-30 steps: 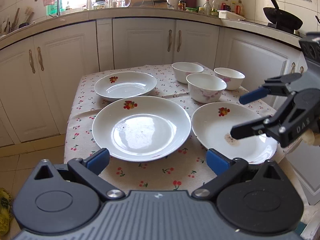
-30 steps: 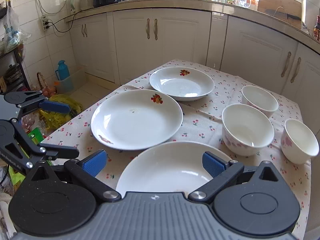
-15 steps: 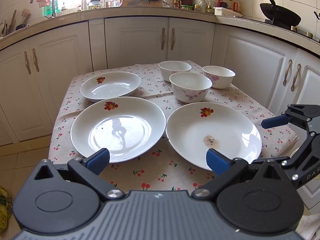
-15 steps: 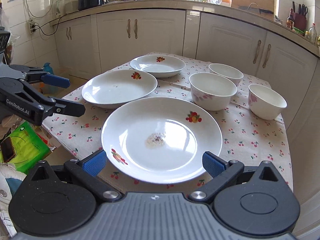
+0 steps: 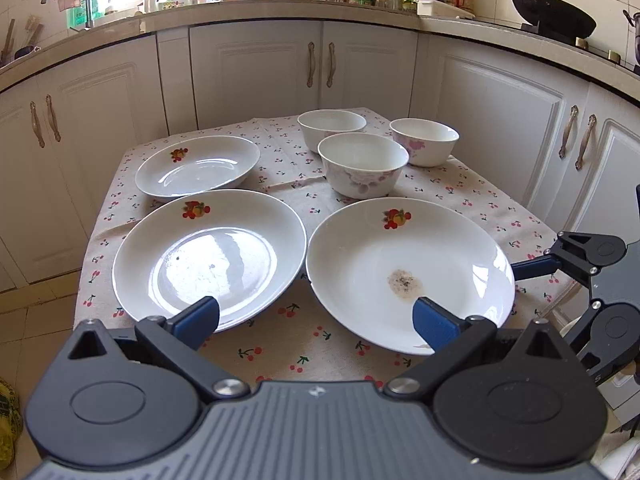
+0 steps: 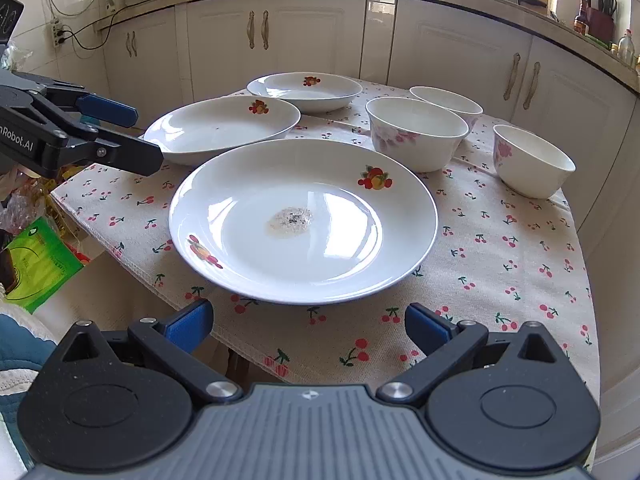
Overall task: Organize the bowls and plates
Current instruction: 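Bring the left gripper to the rim of the stained white plate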
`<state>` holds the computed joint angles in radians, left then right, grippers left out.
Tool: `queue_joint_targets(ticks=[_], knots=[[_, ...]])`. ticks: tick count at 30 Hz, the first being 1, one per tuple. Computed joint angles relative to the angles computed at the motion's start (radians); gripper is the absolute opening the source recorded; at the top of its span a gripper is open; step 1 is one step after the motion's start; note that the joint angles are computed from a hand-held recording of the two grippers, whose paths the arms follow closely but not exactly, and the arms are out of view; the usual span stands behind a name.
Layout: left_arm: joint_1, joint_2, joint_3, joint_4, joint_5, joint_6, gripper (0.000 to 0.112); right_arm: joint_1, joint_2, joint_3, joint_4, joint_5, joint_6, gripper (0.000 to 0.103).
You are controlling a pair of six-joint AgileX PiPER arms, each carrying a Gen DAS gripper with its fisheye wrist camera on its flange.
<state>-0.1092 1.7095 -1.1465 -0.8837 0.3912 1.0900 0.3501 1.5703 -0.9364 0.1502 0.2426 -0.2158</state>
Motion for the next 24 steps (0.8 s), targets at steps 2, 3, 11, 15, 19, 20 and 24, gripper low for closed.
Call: queue_joint_targets(ticks=[2, 3, 11, 15, 19, 20, 24], knots=[[-0.006, 0.013, -0.020, 0.029, 0.012, -0.029, 0.102, -0.004, 0.011, -0.004, 0.050, -0.003, -0.060, 0.103], [-0.008, 0.020, -0.031, 0.044, 0.019, -0.042, 0.102, -0.005, 0.017, -0.005, 0.066, -0.008, -0.080, 0.103], [-0.030, 0.095, -0.147, 0.144, 0.105, -0.116, 0.102, -0.025, 0.048, -0.020, 0.290, -0.018, -0.319, 0.103], [-0.031, 0.139, -0.221, 0.150, 0.172, -0.094, 0.102, -0.031, 0.057, -0.022, 0.378, -0.024, -0.420, 0.103], [-0.038, 0.189, -0.310, 0.182, 0.229, -0.089, 0.100, -0.030, 0.059, -0.020, 0.393, -0.030, -0.428, 0.103], [-0.041, 0.205, -0.339, 0.194, 0.246, -0.094, 0.100, -0.031, 0.057, -0.012, 0.424, -0.040, -0.459, 0.103], [-0.052, 0.279, -0.465, 0.235, 0.322, -0.112, 0.100, -0.029, 0.055, 0.006, 0.518, -0.069, -0.552, 0.103]])
